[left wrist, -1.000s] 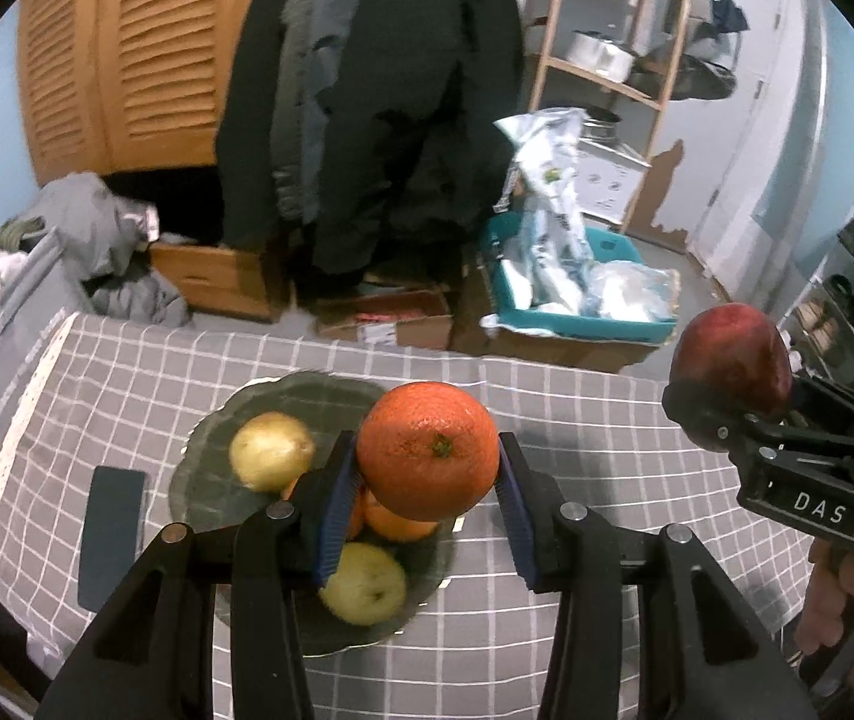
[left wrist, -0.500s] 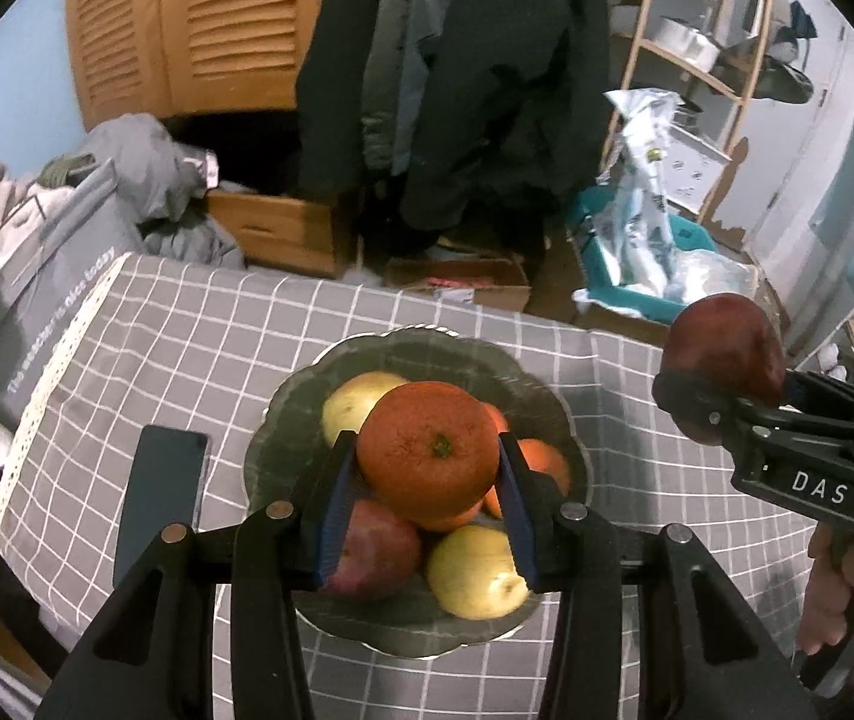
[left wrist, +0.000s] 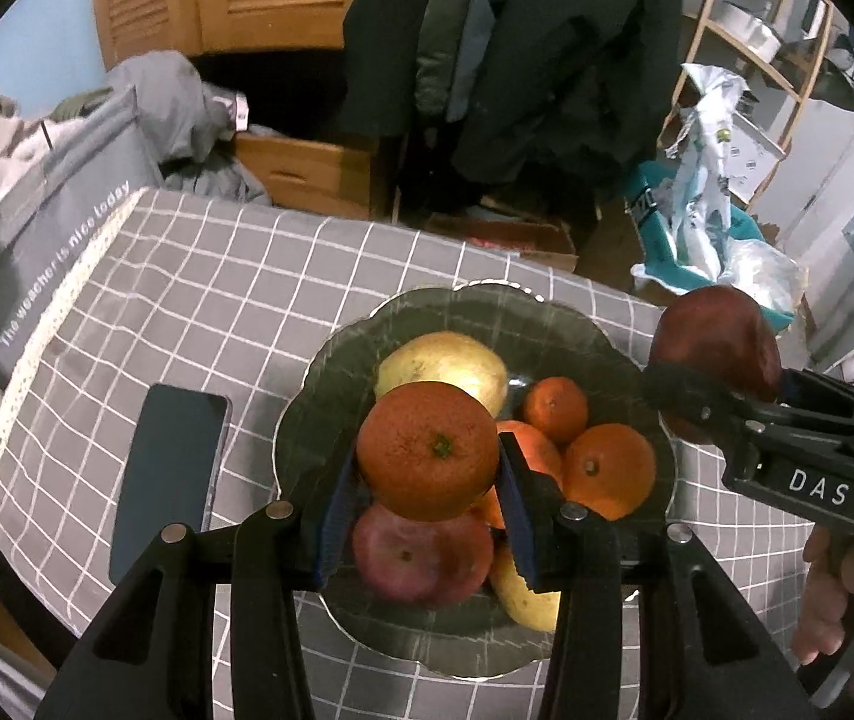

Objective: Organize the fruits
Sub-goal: 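Lower the tangerine into the bowl and open the left gripper while the right releases the apple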

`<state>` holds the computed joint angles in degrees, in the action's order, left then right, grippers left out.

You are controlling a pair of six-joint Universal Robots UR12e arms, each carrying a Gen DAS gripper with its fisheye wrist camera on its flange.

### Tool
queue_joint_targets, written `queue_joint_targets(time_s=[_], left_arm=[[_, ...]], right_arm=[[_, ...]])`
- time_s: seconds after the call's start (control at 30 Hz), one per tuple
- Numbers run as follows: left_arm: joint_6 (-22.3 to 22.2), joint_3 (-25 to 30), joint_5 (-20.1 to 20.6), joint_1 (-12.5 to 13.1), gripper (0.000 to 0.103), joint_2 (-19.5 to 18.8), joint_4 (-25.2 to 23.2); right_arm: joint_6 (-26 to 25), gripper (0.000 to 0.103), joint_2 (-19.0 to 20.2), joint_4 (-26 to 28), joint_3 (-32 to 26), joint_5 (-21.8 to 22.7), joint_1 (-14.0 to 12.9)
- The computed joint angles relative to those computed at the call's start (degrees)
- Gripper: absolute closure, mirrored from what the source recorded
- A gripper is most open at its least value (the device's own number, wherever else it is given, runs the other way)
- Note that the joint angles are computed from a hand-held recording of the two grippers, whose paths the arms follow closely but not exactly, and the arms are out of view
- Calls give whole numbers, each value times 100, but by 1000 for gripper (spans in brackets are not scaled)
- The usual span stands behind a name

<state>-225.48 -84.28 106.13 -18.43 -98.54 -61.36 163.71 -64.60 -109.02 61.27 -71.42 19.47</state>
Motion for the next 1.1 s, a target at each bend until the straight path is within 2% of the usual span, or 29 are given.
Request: queue_joint_targets(time_s=[0.47, 0.53, 0.63, 0.73, 0.8, 1.1], left_arm=[[-142, -88, -359, 130, 56, -28, -212], [-168, -99, -318, 125, 44, -17, -208], [-170, -108, -203, 106, 36, 4, -188], [-182, -100, -200, 113, 35, 12, -241], [-215, -99, -214, 115, 35, 21, -292], [-231, -66, -117, 56, 34, 98, -258]], right_arm=[[-117, 30, 180, 365, -180, 96, 60], [-157, 29, 208, 465, -225, 147, 64], [-237, 29, 251, 607, -286, 158, 81], [-265, 27, 240, 565, -263, 164, 95], [-251, 20, 208, 465, -229, 330, 71], [-9, 20, 129, 219, -244, 398, -10]])
